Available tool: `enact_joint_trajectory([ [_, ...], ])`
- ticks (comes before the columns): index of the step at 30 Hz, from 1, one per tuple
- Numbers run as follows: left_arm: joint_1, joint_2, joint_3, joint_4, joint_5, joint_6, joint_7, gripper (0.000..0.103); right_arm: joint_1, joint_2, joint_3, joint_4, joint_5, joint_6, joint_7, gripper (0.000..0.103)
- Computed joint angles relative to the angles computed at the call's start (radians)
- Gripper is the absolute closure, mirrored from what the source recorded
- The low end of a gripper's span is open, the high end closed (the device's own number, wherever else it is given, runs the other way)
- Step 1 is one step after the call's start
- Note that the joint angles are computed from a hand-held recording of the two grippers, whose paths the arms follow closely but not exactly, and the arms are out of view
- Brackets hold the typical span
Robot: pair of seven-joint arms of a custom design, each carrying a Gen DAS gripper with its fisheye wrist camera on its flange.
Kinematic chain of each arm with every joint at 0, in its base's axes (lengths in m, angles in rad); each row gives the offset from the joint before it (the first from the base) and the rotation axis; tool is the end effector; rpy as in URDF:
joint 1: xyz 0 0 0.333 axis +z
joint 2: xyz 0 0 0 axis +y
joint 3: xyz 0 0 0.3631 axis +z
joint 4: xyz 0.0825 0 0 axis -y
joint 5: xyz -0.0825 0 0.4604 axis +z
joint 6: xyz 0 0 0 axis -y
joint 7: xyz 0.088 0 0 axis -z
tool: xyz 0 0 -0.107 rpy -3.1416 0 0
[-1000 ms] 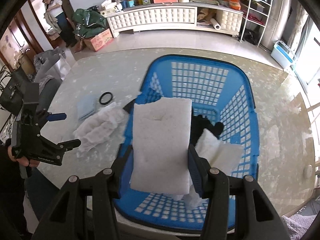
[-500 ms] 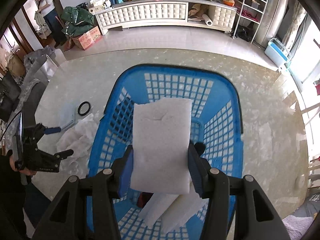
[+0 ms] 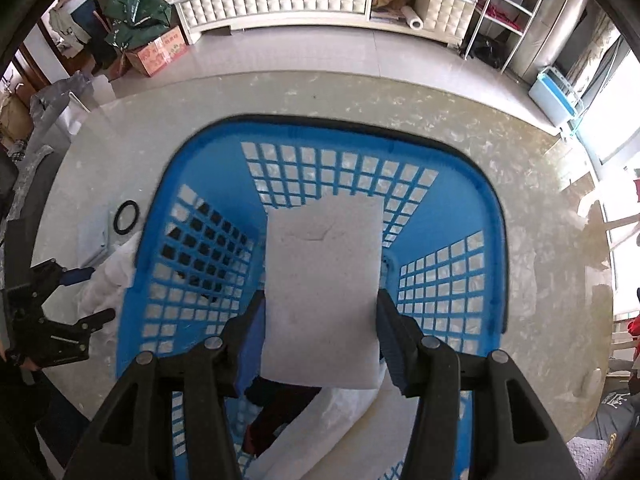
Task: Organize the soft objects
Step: 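Lower the white pad into the basket with the right tool while the left tool grasps the crumpled white cloth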
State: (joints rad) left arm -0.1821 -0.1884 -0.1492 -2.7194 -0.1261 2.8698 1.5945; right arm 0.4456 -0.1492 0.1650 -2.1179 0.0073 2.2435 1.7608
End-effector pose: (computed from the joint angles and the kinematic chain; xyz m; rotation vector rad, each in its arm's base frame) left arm 0.4405 -0.1419 0.3026 -1.8091 2.3086 -0.4263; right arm 0.4879 0.3460 0.5216 -2.4238 1.5749 -0.1736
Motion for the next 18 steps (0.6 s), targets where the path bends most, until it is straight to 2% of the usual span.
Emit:
enact_joint_trajectory([
  [2,-0.008,0.001,0.006,0.001,-0.015,0.001,0.011,0.047,-0.001,0.013,-0.004,0.011,0.013,-0.012,-0.002,0.053],
  [6,-0.020,-0.014,0.014,-0.007,-0.041,-0.008,0.025,0.068,0.000,0.032,-0.001,0.027,0.011,-0.033,0.004,0.051],
  [10,-0.034,-0.023,0.027,-0.014,-0.091,-0.007,0.053,0.078,-0.002,0.045,-0.004,0.042,0.008,-0.045,0.014,0.051],
  [15,-0.053,-0.073,0.036,-0.048,-0.137,-0.025,0.077,0.080,0.002,0.056,0.000,0.061,-0.002,-0.060,0.022,0.047],
  [18,-0.064,-0.103,0.035,-0.067,-0.153,-0.025,0.069,0.080,0.006,0.046,-0.005,0.057,0.046,-0.058,0.000,0.034],
])
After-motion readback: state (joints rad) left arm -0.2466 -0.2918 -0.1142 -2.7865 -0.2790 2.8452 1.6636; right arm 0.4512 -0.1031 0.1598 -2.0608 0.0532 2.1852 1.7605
